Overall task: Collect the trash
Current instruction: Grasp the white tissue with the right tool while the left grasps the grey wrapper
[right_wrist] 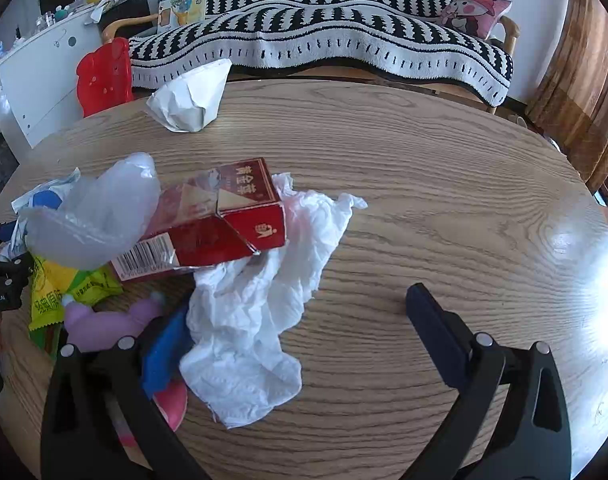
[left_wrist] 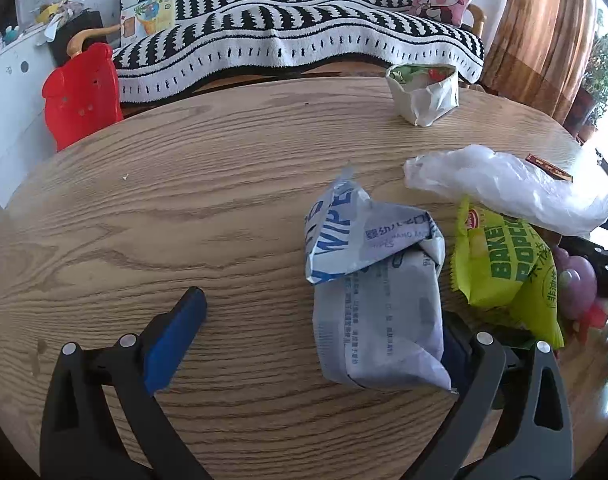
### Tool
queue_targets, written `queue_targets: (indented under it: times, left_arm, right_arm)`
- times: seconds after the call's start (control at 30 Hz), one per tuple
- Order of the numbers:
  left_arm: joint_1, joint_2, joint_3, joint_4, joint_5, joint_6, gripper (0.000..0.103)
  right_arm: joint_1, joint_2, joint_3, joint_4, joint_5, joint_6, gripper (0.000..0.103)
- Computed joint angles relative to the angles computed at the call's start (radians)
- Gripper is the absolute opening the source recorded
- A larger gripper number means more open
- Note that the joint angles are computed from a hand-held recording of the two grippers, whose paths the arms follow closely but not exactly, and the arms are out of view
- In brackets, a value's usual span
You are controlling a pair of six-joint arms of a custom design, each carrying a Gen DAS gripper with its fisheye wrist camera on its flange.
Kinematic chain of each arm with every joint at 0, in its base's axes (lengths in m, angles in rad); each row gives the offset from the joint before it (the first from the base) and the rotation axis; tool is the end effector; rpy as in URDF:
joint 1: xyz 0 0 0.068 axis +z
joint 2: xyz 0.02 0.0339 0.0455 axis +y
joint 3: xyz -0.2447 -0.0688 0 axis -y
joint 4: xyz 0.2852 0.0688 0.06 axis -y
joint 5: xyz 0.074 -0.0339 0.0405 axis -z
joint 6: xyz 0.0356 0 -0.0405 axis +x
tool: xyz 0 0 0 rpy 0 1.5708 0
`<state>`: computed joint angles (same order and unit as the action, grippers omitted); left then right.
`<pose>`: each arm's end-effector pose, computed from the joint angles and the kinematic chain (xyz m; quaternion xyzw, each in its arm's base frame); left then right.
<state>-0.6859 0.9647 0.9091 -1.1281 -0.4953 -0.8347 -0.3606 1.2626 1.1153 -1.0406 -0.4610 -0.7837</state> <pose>0.1720 -0.1189 0.2611 -0.1177 0.9453 0.0458 0.3009 0.2641 -0.0827 0.2659 -0.2432 0.9253 0.0883 0.2772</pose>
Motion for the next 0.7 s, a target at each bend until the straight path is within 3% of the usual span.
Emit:
queue_targets:
  times: [0.13,0.17,0.2,0.23,0.27,0.3,0.37,0.53,0.7]
  left_arm:
    - [-0.011,-0.014,-0.011,-0.004,-0.004,-0.01,0.096]
    - [-0.019,-0.025,-0.016,-0.006,-0.01,-0.015,0.092]
    - [-0.041,-0.045,-0.021,0.002,-0.03,-0.014,0.057]
    - [-0.051,-0.045,-0.01,-0.007,-0.036,-0.013,0.031]
    - [-0.054,-0.048,0.003,-0.023,-0.026,-0.035,0.028]
    - [-0.053,-0.063,-0.002,-0.015,-0.009,-0.038,0.027]
    - [-0.059,-0.079,0.002,-0.022,0.001,-0.047,0.027]
    - [-0.125,-0.099,0.049,-0.111,-0.122,-0.133,0.027]
    - [-0.143,-0.145,0.057,-0.134,-0.118,-0.191,0.027]
  right_arm:
    - [0.005,0.006,0.0,0.006,0.001,0.006,0.098]
    - [-0.001,0.013,0.007,0.001,-0.006,-0.003,0.097]
    - [-0.004,0.013,0.009,-0.001,-0.009,-0.008,0.095]
    - [-0.01,0.006,0.008,-0.003,-0.018,-0.014,0.077]
    - [-0.022,0.009,0.027,-0.039,-0.047,-0.035,0.031]
    - [-0.029,0.018,0.051,-0.079,-0.057,-0.043,0.021]
    - [-0.038,0.024,0.068,-0.103,-0.059,-0.033,0.021]
    - [-0.109,0.009,0.091,-0.093,-0.102,0.021,0.021]
    - [-0.236,0.014,0.154,-0.1,-0.201,0.07,0.021]
